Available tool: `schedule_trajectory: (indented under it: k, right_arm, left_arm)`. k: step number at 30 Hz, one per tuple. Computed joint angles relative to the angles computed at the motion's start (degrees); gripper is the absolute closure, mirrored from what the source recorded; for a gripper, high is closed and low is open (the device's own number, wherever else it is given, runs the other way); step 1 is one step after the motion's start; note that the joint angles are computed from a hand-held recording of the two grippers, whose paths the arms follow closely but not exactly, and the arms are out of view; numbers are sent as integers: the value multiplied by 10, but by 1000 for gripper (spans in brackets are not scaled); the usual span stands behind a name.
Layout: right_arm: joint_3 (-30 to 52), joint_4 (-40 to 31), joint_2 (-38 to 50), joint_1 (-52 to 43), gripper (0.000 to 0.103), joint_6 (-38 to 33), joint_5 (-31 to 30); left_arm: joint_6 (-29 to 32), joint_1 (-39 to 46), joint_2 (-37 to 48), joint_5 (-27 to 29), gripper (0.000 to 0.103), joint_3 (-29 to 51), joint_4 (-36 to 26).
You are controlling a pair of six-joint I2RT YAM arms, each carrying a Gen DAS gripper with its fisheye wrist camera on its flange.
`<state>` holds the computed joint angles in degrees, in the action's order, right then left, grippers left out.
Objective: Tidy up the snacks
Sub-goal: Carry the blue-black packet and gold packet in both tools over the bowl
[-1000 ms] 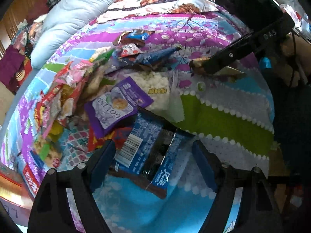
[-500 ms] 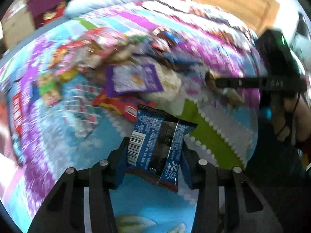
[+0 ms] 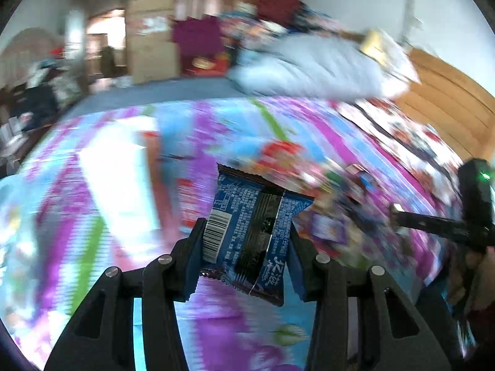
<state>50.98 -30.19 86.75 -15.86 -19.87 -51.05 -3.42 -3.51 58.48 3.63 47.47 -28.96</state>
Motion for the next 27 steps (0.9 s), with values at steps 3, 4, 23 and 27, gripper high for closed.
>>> schedule_trajectory:
  k: [3, 4, 23, 27]
  right_arm:
    - [32, 18, -28, 68, 75, 53, 5]
    - [48, 29, -34, 97, 75, 78, 7]
    - [557, 4, 219, 593, 75, 289, 166]
    - [716, -73, 324, 649, 75, 293, 190]
  left_arm:
    - [23, 120, -10, 25, 55, 37, -36]
    - [33, 165, -9, 44, 55, 48, -44]
    - [143, 720, 209, 216, 55, 233, -23]
    - [139, 733, 241, 208, 55, 235, -5]
